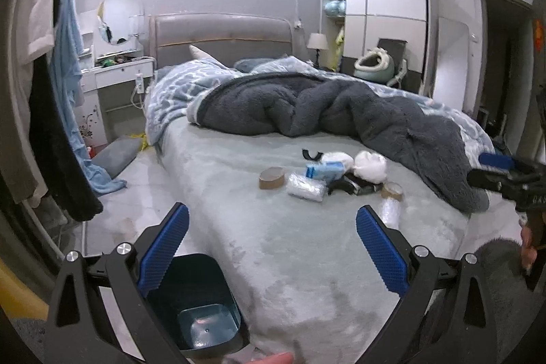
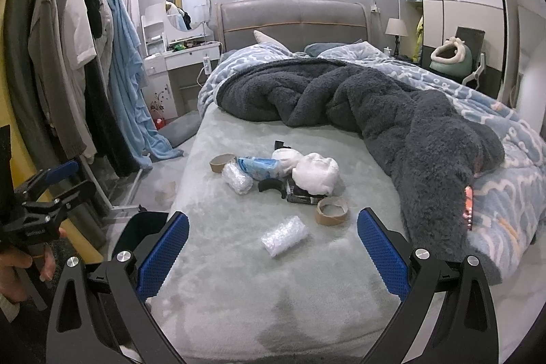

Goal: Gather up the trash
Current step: 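Close the left tool on the bubble wrap while the right tool grasps the cloth ball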

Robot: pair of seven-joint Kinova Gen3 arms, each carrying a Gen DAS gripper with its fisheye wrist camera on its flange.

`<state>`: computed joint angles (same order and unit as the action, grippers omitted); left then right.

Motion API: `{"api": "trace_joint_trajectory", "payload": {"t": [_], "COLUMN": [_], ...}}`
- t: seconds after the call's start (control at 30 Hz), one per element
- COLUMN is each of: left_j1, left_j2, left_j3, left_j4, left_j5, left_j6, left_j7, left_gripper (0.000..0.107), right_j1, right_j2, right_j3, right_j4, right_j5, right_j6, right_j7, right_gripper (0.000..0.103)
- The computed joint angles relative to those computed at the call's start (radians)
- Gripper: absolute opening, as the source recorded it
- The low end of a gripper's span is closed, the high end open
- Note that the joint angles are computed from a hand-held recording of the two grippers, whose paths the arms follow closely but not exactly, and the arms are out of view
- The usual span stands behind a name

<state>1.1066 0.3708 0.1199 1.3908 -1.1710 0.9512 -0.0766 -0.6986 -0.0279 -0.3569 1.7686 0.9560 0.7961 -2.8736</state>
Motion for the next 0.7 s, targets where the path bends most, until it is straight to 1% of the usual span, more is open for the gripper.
{"api": "trace_joint_trajectory", "payload": {"t": [0.07,0.13,0.2,0.3,0.4,0.43,0.5,0.6,0.7], "left_j1": [-0.031,-0.035,-0.040,-0.062,-0.058,-0.068,-0.078,-0.064,-0.085], "left_j2": [-0.003,-0.007,-0.004,-0.007,0.016,0.021,0.028,0.054,0.064], "left_j3": [0.013,0.009,0.007,0.005,-0.006,-0.005,-0.011,-0.033,-0.041], "left_j4": [0.000,0.010,0.011,0.017,-0.018,-0.030,-0.040,-0.078,-0.089], "left_j5": [0.042,0.049,0.066,0.111,0.137,0.160,0.189,0.206,0.262], "left_j6": [-0.048,-0.076,-0.089,-0.133,-0.118,-0.129,-0.157,-0.143,-0.198], "left_j7": [-0.038,-0.048,-0.069,-0.097,-0.137,-0.158,-0.190,-0.244,-0.281], "left_gripper": [0.100,0.100,0.099,0.099,0.099,0.099,0.099,0.099,0.099], "right_j1": [-0.006,-0.006,0.005,0.033,0.065,0.072,0.081,0.087,0.102], "right_j2": [0.007,0.010,0.004,0.007,0.016,0.022,0.042,0.074,0.094], "right_j3": [-0.004,0.003,0.017,0.039,0.062,0.067,0.077,0.100,0.133], "right_j4": [-0.012,-0.021,-0.010,-0.004,-0.004,-0.007,-0.021,-0.044,-0.048], "right_j5": [0.008,-0.003,-0.010,-0.052,-0.102,-0.110,-0.127,-0.165,-0.221], "right_j6": [0.021,0.017,-0.024,-0.089,-0.166,-0.184,-0.199,-0.206,-0.242], "right_j7": [0.022,0.045,0.052,0.091,0.133,0.144,0.189,0.265,0.326], "right_gripper": [0.100,0.100,0.100,0.100,0.100,0.100,0.100,0.100,0.100]}}
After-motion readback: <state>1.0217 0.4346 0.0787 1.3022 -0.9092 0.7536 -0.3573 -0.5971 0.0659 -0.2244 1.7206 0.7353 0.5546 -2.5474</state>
